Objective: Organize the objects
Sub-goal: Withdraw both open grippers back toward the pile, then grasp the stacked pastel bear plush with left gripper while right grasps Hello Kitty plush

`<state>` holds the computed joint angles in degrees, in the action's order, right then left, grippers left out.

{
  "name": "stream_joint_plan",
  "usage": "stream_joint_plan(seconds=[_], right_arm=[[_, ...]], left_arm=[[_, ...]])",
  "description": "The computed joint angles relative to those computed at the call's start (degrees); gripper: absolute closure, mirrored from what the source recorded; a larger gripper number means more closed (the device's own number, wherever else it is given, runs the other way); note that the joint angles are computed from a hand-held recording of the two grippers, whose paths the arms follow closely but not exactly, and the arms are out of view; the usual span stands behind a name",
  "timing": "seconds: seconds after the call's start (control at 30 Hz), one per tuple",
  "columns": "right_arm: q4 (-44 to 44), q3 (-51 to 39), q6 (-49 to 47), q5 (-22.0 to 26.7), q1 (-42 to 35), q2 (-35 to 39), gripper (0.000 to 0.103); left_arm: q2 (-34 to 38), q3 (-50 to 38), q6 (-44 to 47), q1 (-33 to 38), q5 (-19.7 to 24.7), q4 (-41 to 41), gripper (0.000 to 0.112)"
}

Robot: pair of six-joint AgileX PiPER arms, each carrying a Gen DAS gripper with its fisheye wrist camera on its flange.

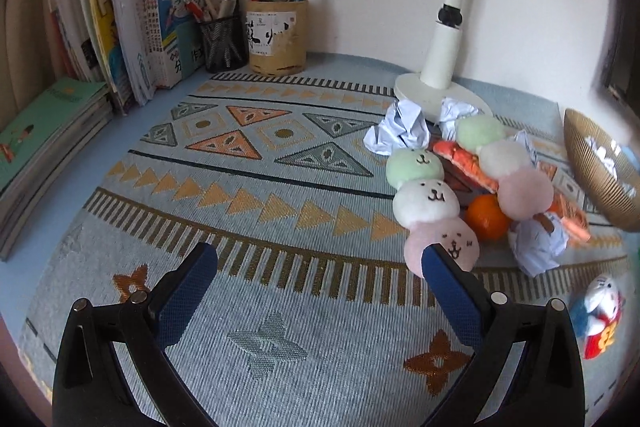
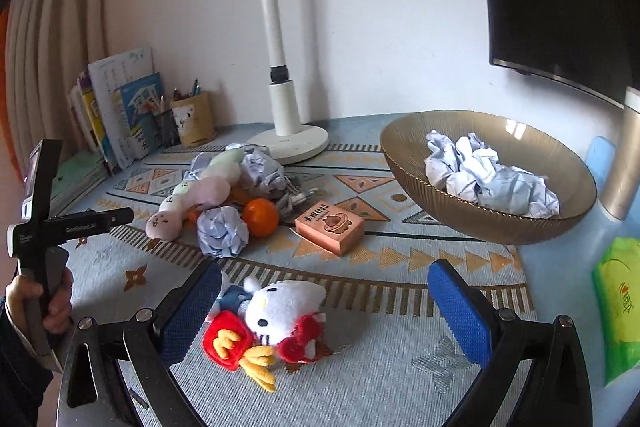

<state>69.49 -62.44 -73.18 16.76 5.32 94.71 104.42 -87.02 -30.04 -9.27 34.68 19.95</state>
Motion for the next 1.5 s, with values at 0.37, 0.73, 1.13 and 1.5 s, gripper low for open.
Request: stream_joint_plan(seconds=[0.37, 0.73, 1.13, 1.5], right_arm=[[-9.2, -4.2, 10.8, 7.2, -2.4, 2.6, 0.0], [-30.5, -11.0, 35.2, 16.5, 0.8, 6.5, 0.0], [-53.7, -13.8, 58.6, 14.0, 9.1, 9.4, 0.006], [-42.8, -11.4, 46.5, 13.6, 6.0, 6.3, 0.036]], left_arm=[[3.4, -8.8, 9.6, 0.3, 4.6, -10.5, 0.01], [15.1, -25.9, 15.8, 1.6, 14.3, -21.2, 0.015], [23.8, -39.9, 17.1, 0.5, 22.5, -22.2, 0.049], [4.2, -9.0, 35.0, 5.3, 7.4, -41.6, 0.069]])
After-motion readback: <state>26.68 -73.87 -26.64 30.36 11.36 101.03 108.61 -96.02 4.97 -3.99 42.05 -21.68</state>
